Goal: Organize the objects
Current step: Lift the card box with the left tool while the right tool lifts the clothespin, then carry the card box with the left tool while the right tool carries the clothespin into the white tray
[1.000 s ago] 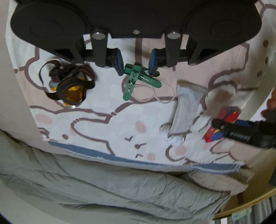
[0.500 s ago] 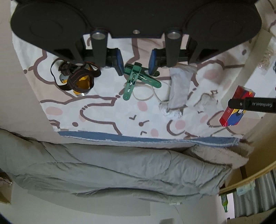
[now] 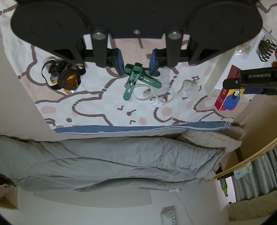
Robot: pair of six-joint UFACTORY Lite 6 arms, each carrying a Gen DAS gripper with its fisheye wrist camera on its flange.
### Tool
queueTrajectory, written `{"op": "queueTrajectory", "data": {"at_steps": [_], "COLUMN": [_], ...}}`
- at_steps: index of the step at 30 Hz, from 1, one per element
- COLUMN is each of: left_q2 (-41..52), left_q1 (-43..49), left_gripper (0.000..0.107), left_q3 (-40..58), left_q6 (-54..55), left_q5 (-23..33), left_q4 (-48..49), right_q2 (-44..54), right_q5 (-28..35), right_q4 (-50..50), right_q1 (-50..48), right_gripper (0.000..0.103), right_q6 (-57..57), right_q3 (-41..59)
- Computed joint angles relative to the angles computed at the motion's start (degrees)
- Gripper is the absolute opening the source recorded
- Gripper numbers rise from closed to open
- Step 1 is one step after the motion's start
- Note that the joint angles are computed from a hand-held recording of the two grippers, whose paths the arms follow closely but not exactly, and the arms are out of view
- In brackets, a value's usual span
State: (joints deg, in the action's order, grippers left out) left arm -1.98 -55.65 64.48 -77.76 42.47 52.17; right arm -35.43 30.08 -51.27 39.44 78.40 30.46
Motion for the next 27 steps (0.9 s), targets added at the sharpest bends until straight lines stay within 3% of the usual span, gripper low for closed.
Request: {"op": "queueTrajectory", "data": {"at_steps": [15,27], "left_q2": [-11.3,-25.4], "left_q1": [3.5,19.7], "left_gripper": [0.06,0.06], "left_q3": [-9.0,-21.7], "left_q6": [3.1,16.8], "left_q5": [0.2,-5.9], "left_q4": [-0.5,-6.9], "right_q2": [7.4,20.7], "right_q5": [3.8,3.0], "right_q4": [-6.6,-13.7], "right_q1": [8.1,14.4], "right_gripper": [0.032,0.032], "right_q6": [10.8,20.1], "right_q3": [5.6,14.4]}}
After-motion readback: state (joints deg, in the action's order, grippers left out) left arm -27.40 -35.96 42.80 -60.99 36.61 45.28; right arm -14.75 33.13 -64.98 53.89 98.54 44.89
